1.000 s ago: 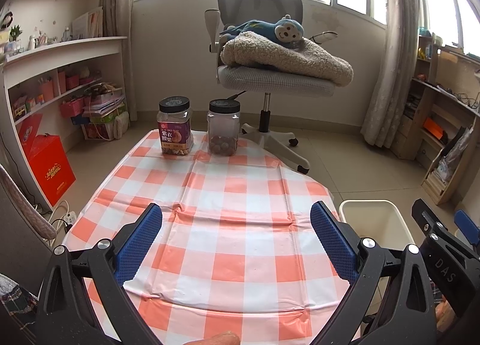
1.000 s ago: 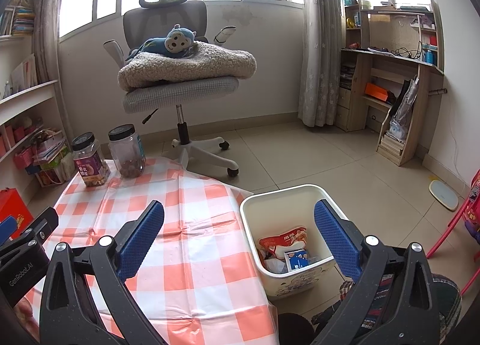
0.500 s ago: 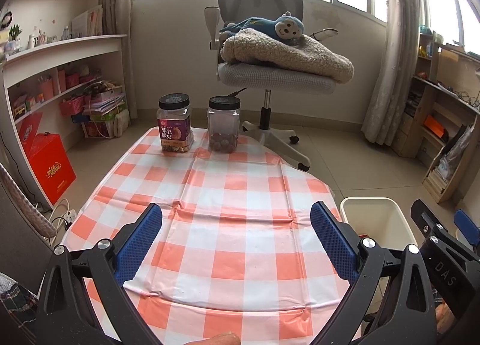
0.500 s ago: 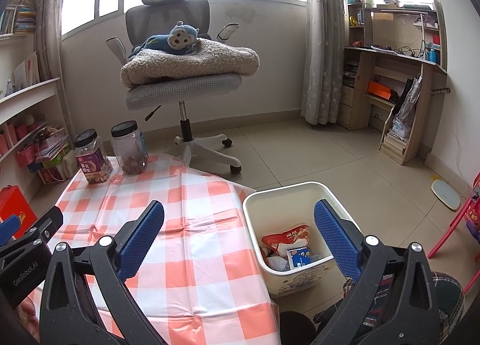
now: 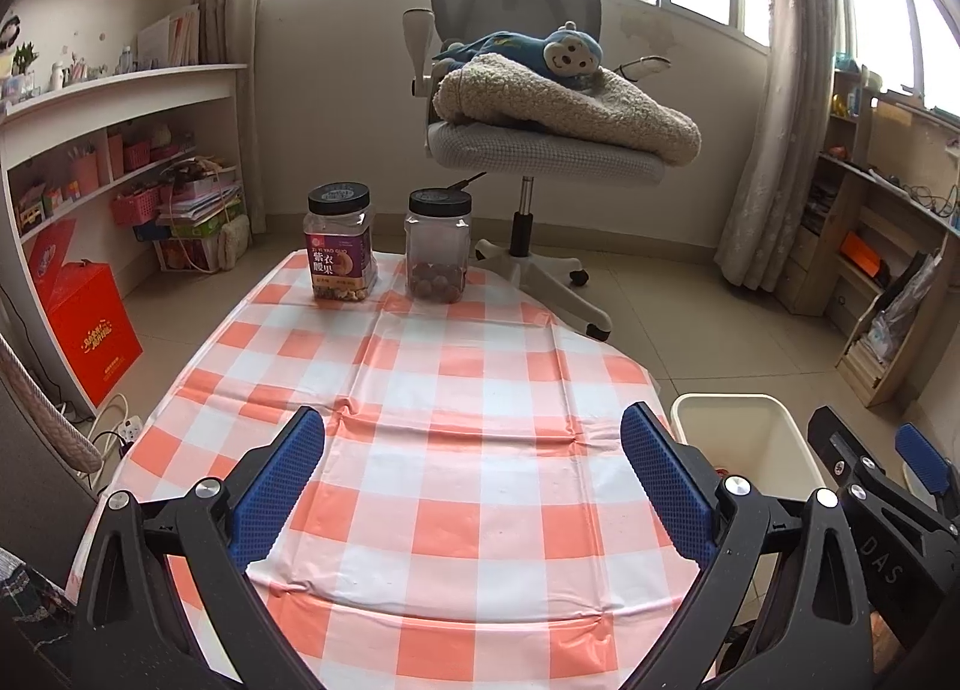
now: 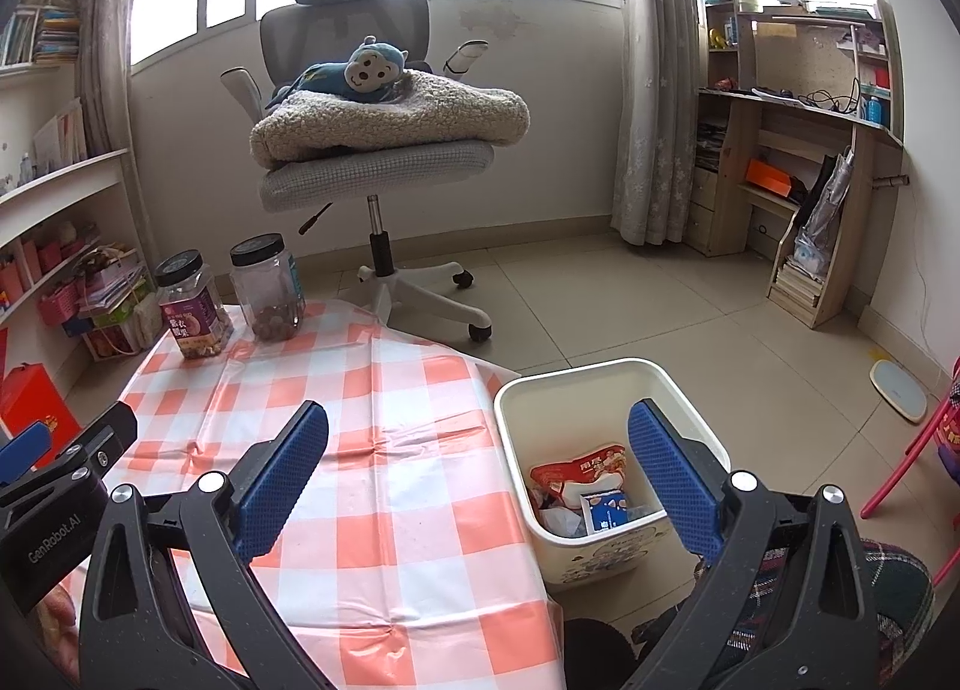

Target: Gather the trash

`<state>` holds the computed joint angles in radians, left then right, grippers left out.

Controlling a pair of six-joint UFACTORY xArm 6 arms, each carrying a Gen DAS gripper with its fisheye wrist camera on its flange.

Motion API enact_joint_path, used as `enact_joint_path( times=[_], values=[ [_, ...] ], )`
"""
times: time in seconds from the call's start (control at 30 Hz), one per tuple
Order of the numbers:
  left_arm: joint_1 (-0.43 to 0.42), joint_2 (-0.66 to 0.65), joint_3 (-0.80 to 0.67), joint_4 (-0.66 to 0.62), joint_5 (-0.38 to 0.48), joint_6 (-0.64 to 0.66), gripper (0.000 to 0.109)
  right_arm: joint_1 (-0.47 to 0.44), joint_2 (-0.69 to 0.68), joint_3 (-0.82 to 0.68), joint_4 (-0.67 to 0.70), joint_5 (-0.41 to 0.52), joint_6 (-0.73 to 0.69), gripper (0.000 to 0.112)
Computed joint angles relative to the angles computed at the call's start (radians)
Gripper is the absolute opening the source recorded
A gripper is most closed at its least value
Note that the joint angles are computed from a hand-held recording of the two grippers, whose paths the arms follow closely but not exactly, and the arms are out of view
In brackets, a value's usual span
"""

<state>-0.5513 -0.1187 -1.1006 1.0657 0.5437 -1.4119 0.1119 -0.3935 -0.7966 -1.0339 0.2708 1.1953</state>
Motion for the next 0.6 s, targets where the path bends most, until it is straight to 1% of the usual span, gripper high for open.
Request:
enact_joint_path(
  times=[0.1,0.17,0.3,0.47,0.57,0.6],
  values=[
    [0.000,-0.002,0.003,0.016,-0.013,0.006,0.095,0.002,0.002,-0.002,0.000,0.003,0.002,0.096],
    [-0.007,-0.004,0.003,0.037,-0.005,0.003,0.094,0.003,0.000,-0.001,-0.002,0.005,0.004,0.096],
    [0.001,0.003,-0.003,0.023,-0.032,0.015,0.092,-0.002,-0.001,0.001,-0.014,0.001,0.012,0.096],
    [0.002,0.003,-0.003,0.016,-0.036,0.026,0.092,-0.003,-0.003,0.005,-0.014,-0.001,0.011,0.096],
    [0.003,-0.002,-0.002,0.026,-0.035,0.002,0.092,-0.007,-0.002,0.003,-0.026,-0.003,0.022,0.096],
    [0.002,-0.002,-0.005,0.023,-0.029,0.002,0.095,-0.008,-0.004,0.004,-0.033,-0.003,0.029,0.096]
  ],
)
